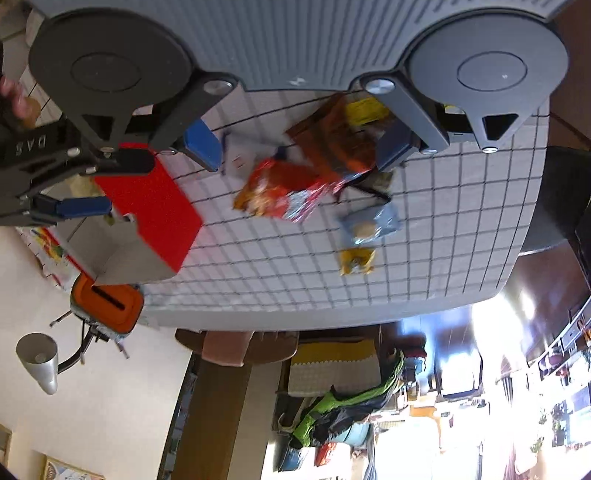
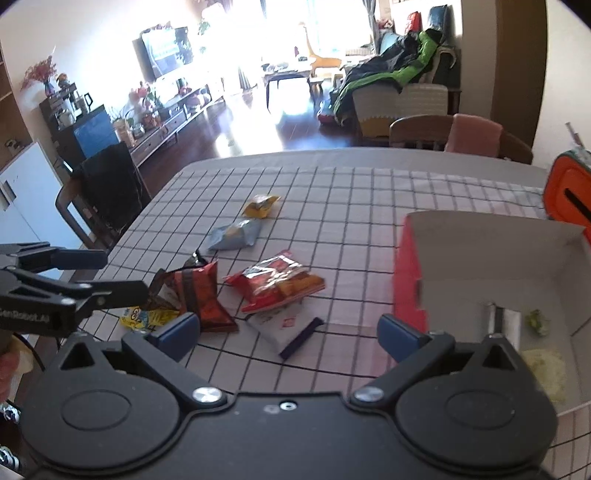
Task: Organize snacks
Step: 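Move both tools back toward the Minion sauce packet and chip bags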
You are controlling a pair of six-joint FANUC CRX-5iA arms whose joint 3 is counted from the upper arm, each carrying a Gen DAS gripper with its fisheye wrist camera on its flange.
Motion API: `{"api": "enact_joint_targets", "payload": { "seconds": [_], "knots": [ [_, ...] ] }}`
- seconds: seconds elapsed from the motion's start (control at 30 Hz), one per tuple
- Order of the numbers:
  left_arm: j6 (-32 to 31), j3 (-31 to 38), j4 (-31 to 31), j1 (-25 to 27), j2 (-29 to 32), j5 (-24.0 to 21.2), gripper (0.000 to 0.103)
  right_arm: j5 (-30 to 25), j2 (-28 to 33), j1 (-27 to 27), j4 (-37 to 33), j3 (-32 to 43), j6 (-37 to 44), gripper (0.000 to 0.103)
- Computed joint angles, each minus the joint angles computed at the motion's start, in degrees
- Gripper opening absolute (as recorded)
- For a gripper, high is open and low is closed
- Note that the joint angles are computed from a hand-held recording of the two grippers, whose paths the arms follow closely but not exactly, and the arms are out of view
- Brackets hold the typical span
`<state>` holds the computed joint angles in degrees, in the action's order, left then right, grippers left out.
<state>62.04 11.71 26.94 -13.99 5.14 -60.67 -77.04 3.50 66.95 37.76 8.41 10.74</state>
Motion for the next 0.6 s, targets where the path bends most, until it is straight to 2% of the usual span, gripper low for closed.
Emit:
{"api": "enact_joint_targets", "payload": {
  "seconds": [0.23,0.43,0.6],
  "knots": [
    [-3.39,-0.10,0.27,3.70,1.81,-1.70,0.091,3.62,2.64,-2.84,-4.32,1.37,5.71,0.103],
    [-3.63,0.24,-1.57,4.55,4.03,-1.94,0.091,3.75,5.34,-5.29,-8.27,2.98,11.24,0.102],
    [-7.36,-0.51,-3.10,5.25,5.67,-1.45,0.091,4.61,7.00,-7.13,-10.05,3.06,16.18,0.101]
  ]
}}
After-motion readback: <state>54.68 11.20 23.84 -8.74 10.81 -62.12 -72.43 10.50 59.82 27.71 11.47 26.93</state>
